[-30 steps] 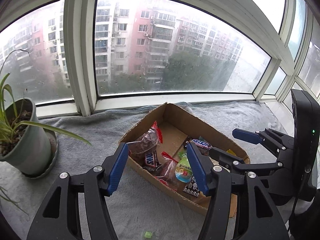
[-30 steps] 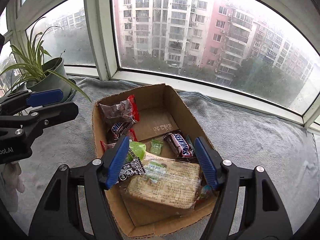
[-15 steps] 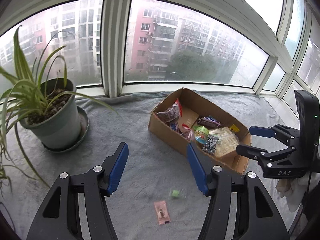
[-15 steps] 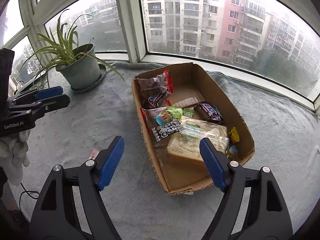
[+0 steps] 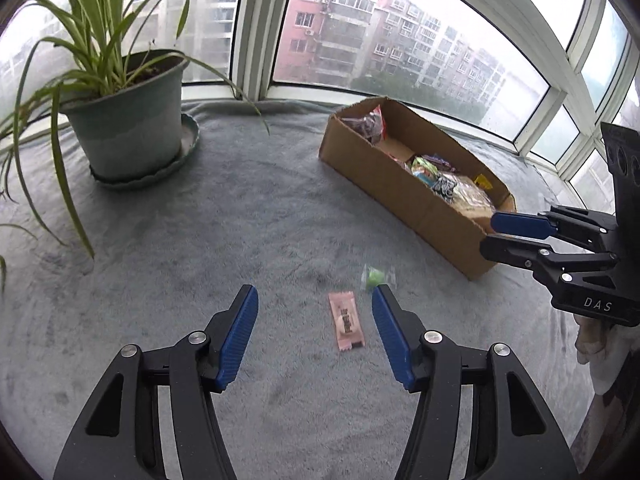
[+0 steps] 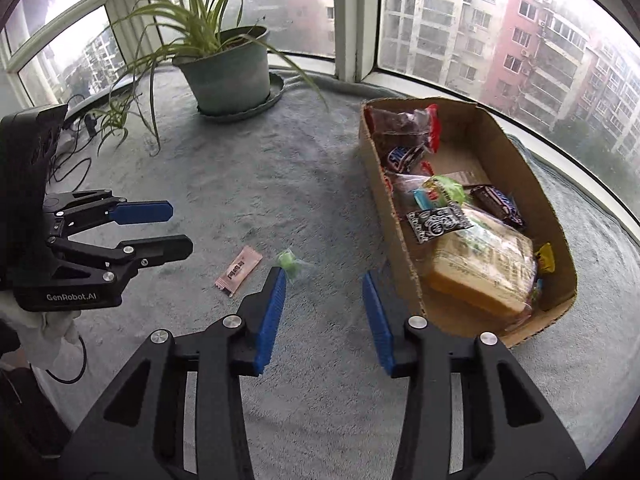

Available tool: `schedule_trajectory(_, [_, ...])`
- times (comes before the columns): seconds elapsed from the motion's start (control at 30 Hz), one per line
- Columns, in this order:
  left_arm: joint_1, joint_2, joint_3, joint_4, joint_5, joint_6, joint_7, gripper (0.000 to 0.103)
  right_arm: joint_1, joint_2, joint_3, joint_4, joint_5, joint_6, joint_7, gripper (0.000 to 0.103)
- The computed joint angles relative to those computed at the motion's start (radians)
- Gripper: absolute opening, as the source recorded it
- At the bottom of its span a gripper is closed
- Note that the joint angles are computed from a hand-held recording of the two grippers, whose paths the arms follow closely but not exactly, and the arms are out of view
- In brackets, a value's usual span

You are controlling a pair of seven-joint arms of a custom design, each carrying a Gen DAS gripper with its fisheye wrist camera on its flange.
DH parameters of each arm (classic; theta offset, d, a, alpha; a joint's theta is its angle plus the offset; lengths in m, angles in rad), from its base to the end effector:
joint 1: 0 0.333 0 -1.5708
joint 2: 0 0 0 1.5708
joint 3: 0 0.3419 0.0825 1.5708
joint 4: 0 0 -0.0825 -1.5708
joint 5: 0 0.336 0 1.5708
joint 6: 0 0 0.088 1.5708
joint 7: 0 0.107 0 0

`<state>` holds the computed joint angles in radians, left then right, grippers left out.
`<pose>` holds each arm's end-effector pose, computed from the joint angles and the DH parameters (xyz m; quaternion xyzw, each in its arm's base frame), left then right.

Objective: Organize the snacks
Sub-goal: 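Withdraw both grippers from the box toward the pink candy and green jelly candy, then close the left gripper on the pink candy while the right closes on the green jelly candy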

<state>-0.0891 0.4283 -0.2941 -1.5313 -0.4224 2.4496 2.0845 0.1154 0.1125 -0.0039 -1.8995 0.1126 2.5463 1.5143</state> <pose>0.6487 -0.2192 0.5157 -0.4491 0.8311 -0.3264 0.0328 0.5861 0.0643 0.5472 -0.7121 0.6493 -0.1503 0.2207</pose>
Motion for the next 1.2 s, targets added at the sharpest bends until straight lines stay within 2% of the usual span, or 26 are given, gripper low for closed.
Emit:
schedule_trajectory(0.07, [-0.005, -0.006, 0.000, -0.024, 0.005, -0.004, -0.001, 0.047, 0.000, 0.022, 0.006, 0.018, 0.010, -0.023, -0.023, 0.042])
schedule_trajectory(0.23, [-0.019, -0.002, 0.000, -0.052, 0.013, -0.006, -0.017, 0.040, -0.003, 0.071, 0.015, 0.062, 0.039, -0.065, -0.072, 0.034])
schedule_trajectory(0.67, [-0.046, 0.044, -0.002, -0.029, 0.049, -0.008, -0.077, 0.035, -0.003, 0.191, 0.027, 0.192, 0.051, -0.172, -0.149, 0.030])
schedule_trajectory(0.83, [-0.058, 0.051, -0.002, -0.030, 0.077, 0.016, -0.084, 0.035, 0.003, 0.219, 0.025, 0.229, 0.032, -0.193, -0.159, 0.028])
schedule_trajectory(1.2, [-0.067, 0.052, 0.004, -0.044, 0.145, 0.057, -0.076, 0.018, 0.011, 0.268, 0.024, 0.292, 0.001, -0.243, -0.179, 0.027])
